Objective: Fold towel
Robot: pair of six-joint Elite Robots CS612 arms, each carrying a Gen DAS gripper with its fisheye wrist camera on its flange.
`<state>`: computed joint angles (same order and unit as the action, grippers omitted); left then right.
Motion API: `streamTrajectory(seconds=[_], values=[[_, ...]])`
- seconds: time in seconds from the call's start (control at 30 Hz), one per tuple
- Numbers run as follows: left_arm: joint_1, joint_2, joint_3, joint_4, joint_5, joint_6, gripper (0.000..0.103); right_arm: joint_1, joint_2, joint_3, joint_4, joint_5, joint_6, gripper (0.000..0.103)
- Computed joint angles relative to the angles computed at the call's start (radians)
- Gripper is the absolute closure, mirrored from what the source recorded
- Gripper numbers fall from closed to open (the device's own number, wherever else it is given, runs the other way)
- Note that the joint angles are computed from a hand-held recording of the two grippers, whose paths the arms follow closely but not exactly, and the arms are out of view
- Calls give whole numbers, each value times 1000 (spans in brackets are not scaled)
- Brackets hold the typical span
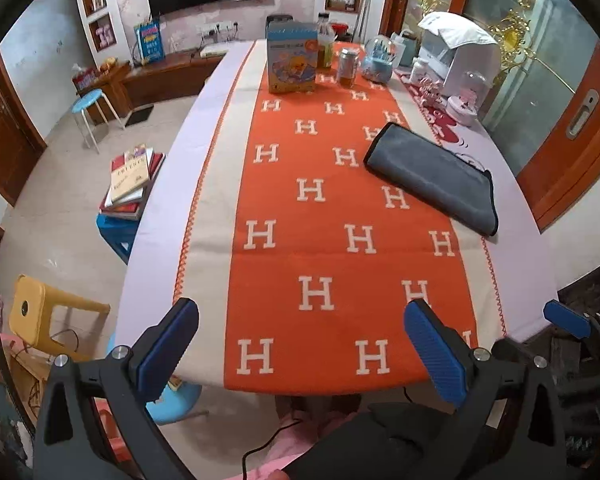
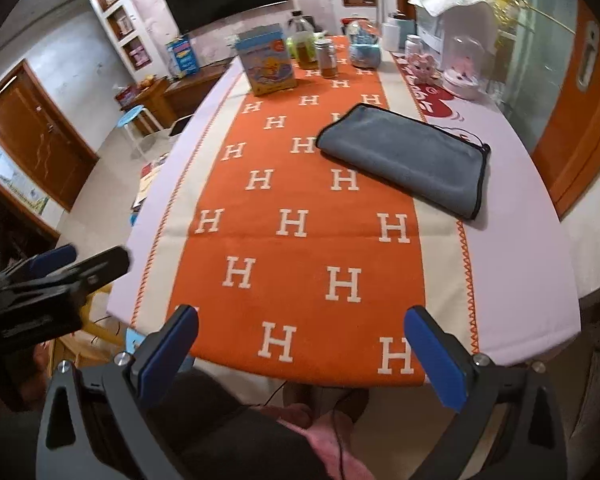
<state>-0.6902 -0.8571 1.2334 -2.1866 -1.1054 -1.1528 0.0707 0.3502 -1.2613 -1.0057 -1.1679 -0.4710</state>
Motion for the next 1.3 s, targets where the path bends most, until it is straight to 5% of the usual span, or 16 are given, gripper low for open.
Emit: streamTrajectory(seconds=[0.17, 0.67, 1.3], values=[[-14, 14, -36, 53, 34, -22, 1, -8, -3, -16, 6, 22, -35, 0], [-37, 31, -80, 159, 161, -98, 1, -18, 27, -44, -90, 21, 44, 0], [-43, 42, -98, 174, 170, -93, 1, -11, 15, -18, -48, 7, 8, 0]])
